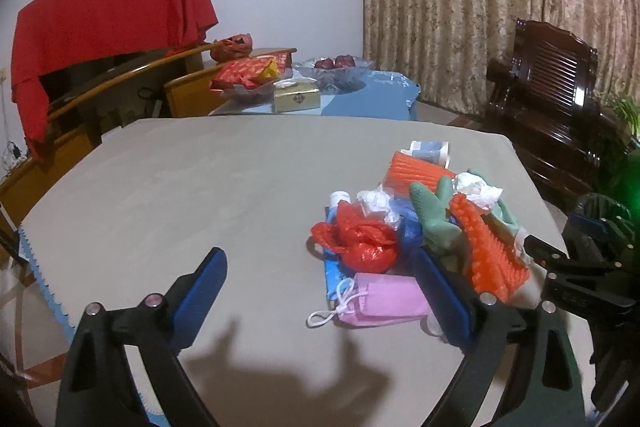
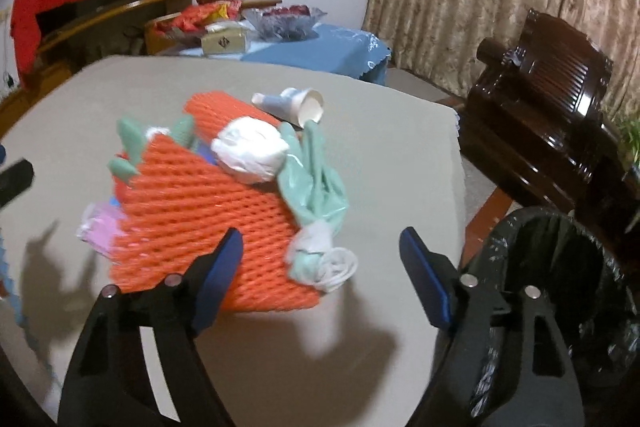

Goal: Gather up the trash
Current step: 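Reach the right tool to the white tissue and close on it, then grasp the orange foam net with the left tool while the right tool holds the tissue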

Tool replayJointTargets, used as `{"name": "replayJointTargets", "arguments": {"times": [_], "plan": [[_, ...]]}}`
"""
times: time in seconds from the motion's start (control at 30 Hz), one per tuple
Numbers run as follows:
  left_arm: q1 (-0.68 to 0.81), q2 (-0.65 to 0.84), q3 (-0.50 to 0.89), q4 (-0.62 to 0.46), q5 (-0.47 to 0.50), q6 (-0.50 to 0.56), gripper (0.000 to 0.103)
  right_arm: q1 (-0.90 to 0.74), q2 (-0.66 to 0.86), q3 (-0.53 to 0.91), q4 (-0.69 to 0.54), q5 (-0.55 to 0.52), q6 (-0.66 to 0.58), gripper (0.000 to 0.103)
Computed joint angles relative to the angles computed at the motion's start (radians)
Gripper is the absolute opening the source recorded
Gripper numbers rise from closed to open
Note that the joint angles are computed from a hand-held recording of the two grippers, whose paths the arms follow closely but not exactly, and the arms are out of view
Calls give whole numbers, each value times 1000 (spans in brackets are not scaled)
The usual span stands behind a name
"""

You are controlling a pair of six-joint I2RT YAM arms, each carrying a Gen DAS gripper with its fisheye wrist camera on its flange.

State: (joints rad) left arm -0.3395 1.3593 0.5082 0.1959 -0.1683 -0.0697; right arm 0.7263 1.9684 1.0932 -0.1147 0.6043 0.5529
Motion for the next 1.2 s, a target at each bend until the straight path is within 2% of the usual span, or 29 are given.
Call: {"name": "replayJointTargets", "arguments": {"times": [0.27, 0.33, 0.4, 0.5, 0.73, 0.87, 0.97, 1.0, 1.03, 1.1, 1.13, 1.2], "plan": [[-38, 103, 59, 30, 3, -16, 87, -71, 79, 20, 36, -115, -7, 66], [-50, 115, 65, 29, 6, -20, 85, -77, 92, 21, 46, -140, -12, 58], [-62, 125, 71, 26, 7, -23, 84, -91, 101, 14, 70, -199, -5, 42], [-83, 132, 75, 21, 7, -29, 83, -93, 84, -7, 96, -233, -3, 35], [-127, 145, 96, -11, 54, -51, 74, -75, -32, -106, 143, -219, 9, 31], [-145, 202, 121, -21, 135, -82, 66, -82, -90, -155, 154, -234, 12, 30], [-157, 261, 134, -1, 189, -81, 59, -86, -114, -181, 153, -239, 12, 30], [-157, 277, 139, 2, 208, -77, 49, -86, -123, -191, 155, -240, 13, 30], [-154, 299, 147, 4, 241, -71, 35, -86, -135, -203, 156, -242, 13, 30], [-147, 337, 163, 7, 301, -67, 20, -83, -154, -216, 155, -241, 16, 30], [-147, 344, 165, 9, 310, -64, 14, -82, -165, -220, 150, -241, 17, 30], [-165, 331, 153, 22, 298, -69, 12, -82, -189, -231, 144, -243, 15, 30]]}}
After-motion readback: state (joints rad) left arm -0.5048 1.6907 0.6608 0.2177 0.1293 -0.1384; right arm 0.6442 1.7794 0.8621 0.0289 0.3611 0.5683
